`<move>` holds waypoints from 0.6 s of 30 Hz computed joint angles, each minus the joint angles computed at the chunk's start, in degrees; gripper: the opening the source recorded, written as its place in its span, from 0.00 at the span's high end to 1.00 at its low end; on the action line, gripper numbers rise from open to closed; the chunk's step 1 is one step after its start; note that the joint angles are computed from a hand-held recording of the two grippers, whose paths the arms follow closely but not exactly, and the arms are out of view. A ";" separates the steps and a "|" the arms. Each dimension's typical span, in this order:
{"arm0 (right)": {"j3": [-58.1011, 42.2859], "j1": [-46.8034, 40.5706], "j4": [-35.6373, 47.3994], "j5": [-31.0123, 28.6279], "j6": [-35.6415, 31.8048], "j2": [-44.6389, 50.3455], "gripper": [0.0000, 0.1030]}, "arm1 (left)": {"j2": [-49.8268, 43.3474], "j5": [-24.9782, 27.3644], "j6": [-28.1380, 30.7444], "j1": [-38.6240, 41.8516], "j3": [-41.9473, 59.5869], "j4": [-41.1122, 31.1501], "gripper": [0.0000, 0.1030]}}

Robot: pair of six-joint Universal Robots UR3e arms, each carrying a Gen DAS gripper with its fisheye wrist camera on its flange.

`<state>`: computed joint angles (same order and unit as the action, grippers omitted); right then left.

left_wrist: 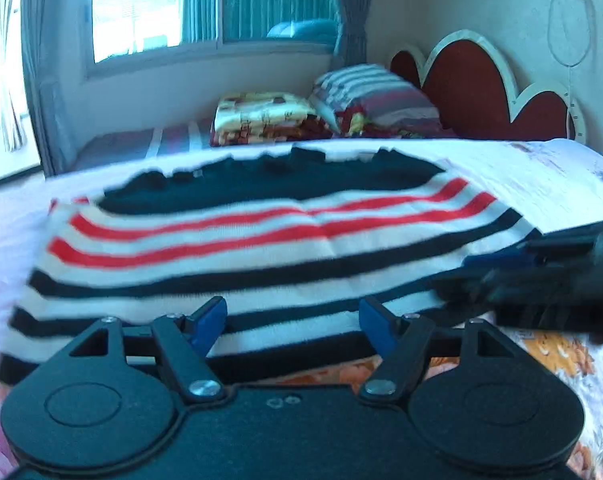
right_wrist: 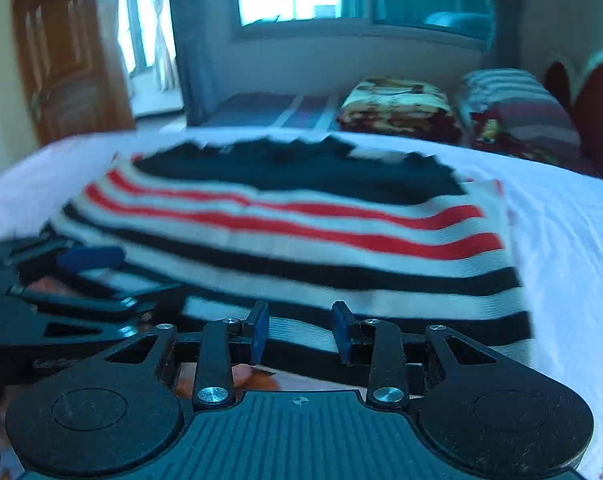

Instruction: Fold small clothes

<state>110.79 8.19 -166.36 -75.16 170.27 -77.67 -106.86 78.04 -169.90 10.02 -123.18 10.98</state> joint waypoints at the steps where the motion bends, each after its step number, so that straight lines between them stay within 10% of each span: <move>1: 1.27 -0.55 -0.44 -0.49 -0.72 -0.61 0.67 | -0.09 0.34 0.47 0.79 -0.96 0.69 0.28; 8: 11.67 -14.95 -0.68 1.21 -3.28 -8.70 0.71 | 9.55 -9.93 7.39 21.89 -14.95 1.88 0.27; 18: 9.14 -12.10 1.03 -2.93 -2.71 -7.81 0.71 | 8.52 -2.70 4.08 17.39 -11.52 0.51 0.28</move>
